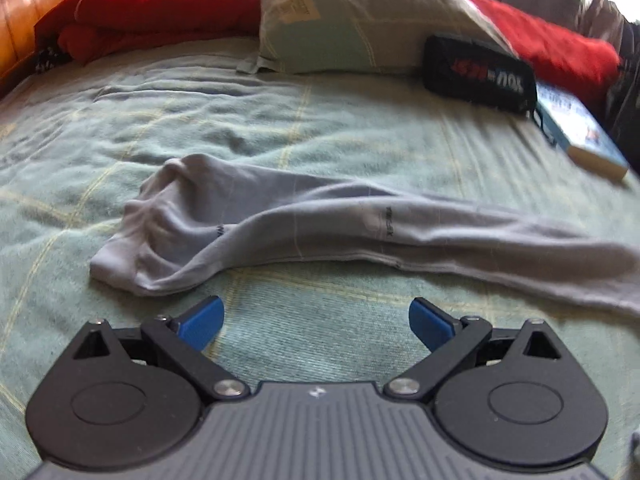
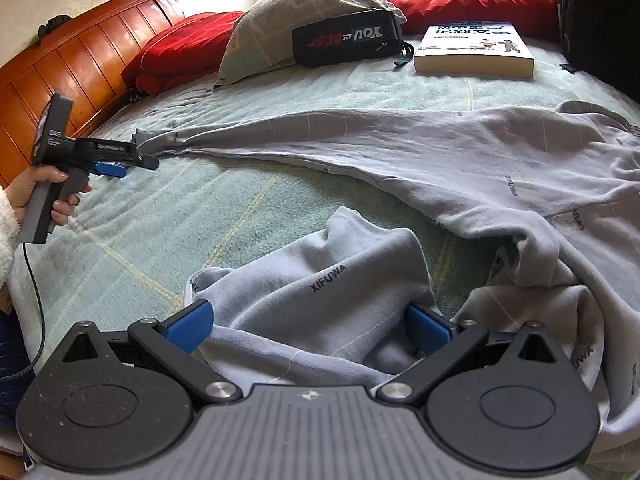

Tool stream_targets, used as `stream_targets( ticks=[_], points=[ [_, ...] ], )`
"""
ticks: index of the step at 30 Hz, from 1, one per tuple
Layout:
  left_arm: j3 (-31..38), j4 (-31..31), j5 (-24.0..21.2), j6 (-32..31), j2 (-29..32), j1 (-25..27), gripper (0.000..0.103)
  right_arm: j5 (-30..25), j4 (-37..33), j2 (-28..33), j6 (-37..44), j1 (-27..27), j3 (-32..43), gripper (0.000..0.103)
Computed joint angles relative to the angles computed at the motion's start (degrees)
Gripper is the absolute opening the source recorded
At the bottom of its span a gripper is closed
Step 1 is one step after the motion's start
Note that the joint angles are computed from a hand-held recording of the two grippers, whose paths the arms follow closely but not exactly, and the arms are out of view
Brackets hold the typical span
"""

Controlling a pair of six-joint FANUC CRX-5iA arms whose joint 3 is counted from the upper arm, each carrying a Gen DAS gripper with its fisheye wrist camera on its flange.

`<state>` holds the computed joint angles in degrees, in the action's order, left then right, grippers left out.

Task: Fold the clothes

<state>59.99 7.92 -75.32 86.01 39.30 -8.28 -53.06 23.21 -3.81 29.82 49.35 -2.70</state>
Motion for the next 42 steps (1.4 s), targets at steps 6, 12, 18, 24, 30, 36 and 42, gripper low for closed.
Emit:
stream_targets(
  ticks=[6,12,18,24,30,36,42],
  points=[
    [-8.9,3.2,6.7,2.2,-4.0,2.3,0.099,-0.6,0.0,0.2,0.9,0.1,0.3,0.103],
    [-18.9,10.1,16.6,5.1,-7.4,5.4,0.099,-1.1,-0.5,0.7,2.6,0.0,0.9,0.103],
    [-22.2,15.9,25.2,9.4,-6.4,7.3,0.099,-1.3,-0.9,1.5,3.5,-0.5,1.5,0.103],
    [-5.4,1.7,18.9,16.2,0.0,5.2,0.099,-2.1,0.5,2.0,4.3,0.1,1.5,0.103],
    [-6.5,-9.9,16.5,9.1,-3.8,1.4,0.099,-4.2,1.0,3.0,6.9,0.7,2.4,0.103],
    [-16.6,-10.5,16.8,0.1,-12.5,-1.1,0.1,-3.8,2.8,3.0,6.9,1.2,1.3,0.103],
    [-25.0,-7.0,13.3,-7.2,-20.2,-5.5,0.1,-3.1,6.9,1.8,5.3,2.7,-1.0,0.103]
  ],
)
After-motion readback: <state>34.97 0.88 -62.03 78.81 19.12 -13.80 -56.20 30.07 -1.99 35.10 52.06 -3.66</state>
